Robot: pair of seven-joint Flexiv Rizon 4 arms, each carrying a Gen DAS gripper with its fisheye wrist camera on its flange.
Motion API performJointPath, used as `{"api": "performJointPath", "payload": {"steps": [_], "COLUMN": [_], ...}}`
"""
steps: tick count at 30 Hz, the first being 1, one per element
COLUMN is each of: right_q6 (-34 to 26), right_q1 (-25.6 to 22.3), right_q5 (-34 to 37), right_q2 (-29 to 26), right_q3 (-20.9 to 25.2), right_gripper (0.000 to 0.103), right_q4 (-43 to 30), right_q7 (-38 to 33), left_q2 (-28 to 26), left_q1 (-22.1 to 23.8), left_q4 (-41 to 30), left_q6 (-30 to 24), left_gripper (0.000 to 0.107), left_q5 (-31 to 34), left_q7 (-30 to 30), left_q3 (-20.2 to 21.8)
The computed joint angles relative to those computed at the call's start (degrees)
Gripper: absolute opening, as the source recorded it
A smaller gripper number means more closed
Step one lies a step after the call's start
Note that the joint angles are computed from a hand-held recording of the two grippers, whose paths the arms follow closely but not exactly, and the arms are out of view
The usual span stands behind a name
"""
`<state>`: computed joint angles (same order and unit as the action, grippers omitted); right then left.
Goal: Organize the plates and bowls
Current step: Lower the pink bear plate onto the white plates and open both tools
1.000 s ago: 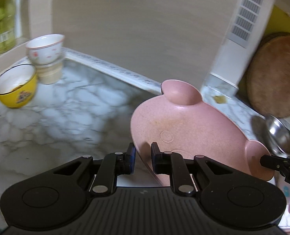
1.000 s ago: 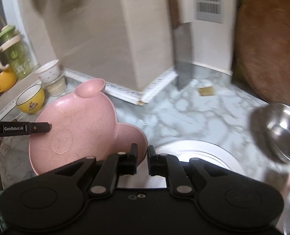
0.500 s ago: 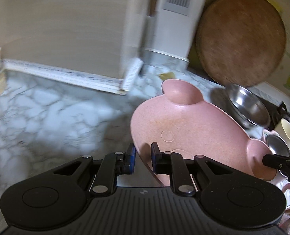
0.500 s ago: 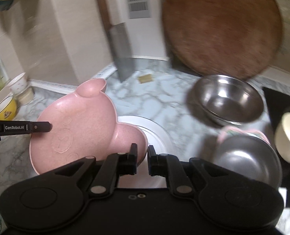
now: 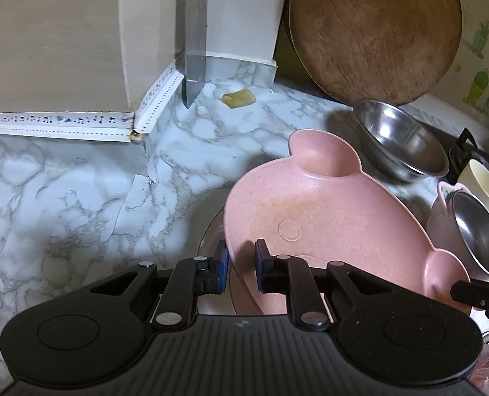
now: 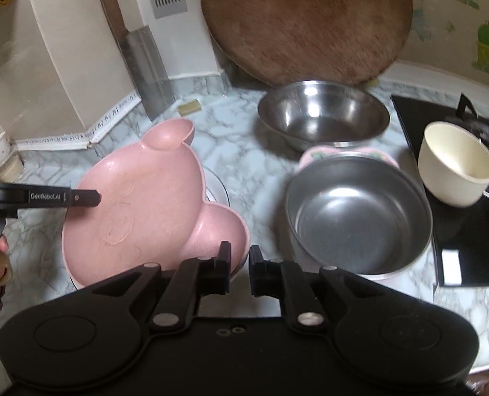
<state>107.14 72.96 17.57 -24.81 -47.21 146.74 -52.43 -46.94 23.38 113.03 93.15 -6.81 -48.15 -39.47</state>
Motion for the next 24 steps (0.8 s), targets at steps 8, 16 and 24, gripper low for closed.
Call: {"api": "performJointPath", "payload": {"steps": [8, 16, 24], "right_q6": [-0.4, -1.8, -2.6], "right_q1": [-1.7, -1.0, -1.2], "right_q5": [-0.6, -1.6, -2.3], "right_q2": [-0.1, 0.7, 0.5], "right_q3": [2.2, 1.0, 0.2], "right_gripper": [0.012, 0.012, 0.012], "right_q4": [-0.1, -0.1, -0.3], "right_q7": [0.6, 0.8, 2.4], "left_q2": [-0.8, -0.2, -0.6], "left_q1": [-2.2, -2.8, -5.0], "left_q4": [-1.9, -2.0, -2.9], "left_q6": [-1.4, -2.7, -2.3], "left_gripper": [0.015, 0.016, 0.016], "left_q5": [-1.2, -2.6, -3.6], "left_q7": [0.6, 1.8, 2.8], "left_q3": [1.8, 2.7, 3.9]}}
